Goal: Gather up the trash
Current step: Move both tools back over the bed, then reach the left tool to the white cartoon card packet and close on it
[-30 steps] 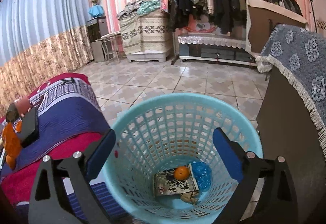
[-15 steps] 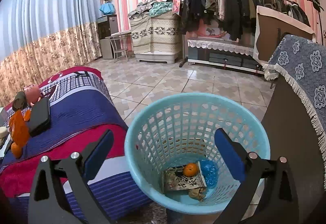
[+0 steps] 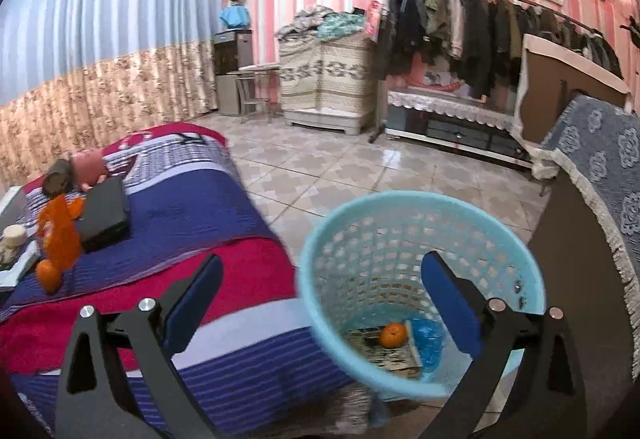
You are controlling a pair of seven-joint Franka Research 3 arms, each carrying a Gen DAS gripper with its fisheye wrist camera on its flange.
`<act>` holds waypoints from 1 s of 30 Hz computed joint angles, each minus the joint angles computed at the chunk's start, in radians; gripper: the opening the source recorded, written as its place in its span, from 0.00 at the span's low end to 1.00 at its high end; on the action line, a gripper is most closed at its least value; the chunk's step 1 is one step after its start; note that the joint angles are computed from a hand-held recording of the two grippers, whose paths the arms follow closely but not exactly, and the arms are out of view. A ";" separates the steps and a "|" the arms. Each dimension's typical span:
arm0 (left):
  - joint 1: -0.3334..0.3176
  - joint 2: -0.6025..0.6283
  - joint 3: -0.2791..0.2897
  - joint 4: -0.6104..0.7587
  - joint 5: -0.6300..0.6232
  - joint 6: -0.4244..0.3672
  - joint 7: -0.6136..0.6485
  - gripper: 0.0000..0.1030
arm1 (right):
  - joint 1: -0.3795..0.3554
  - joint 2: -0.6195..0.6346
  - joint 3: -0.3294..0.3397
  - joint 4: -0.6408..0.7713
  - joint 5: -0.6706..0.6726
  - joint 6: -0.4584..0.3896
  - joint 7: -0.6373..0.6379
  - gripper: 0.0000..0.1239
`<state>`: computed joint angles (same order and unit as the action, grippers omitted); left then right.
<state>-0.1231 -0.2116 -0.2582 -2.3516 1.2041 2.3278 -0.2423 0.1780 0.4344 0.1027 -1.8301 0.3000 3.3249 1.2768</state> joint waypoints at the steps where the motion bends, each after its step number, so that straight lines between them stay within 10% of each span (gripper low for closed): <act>1: 0.002 -0.011 0.004 -0.015 -0.003 0.002 -0.005 0.95 | -0.009 -0.001 0.018 0.000 -0.006 -0.003 -0.003 0.78; 13: 0.042 -0.083 0.013 -0.135 -0.052 0.084 -0.052 0.95 | -0.121 -0.013 0.248 -0.036 -0.102 -0.021 -0.057 0.78; 25: 0.066 0.031 0.041 -0.089 -0.024 0.231 -0.041 0.92 | 0.009 0.006 0.155 -0.004 -0.048 -0.092 -0.119 0.78; 30: 0.080 0.075 0.074 -0.059 -0.036 0.341 0.004 0.61 | 0.039 0.019 0.132 0.017 -0.026 -0.119 -0.142 0.78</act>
<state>-0.0430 -0.1365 -0.1840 -2.4105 1.1683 2.6685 -0.2380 0.2173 0.4530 0.2344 -1.8128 0.2736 3.2061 1.1352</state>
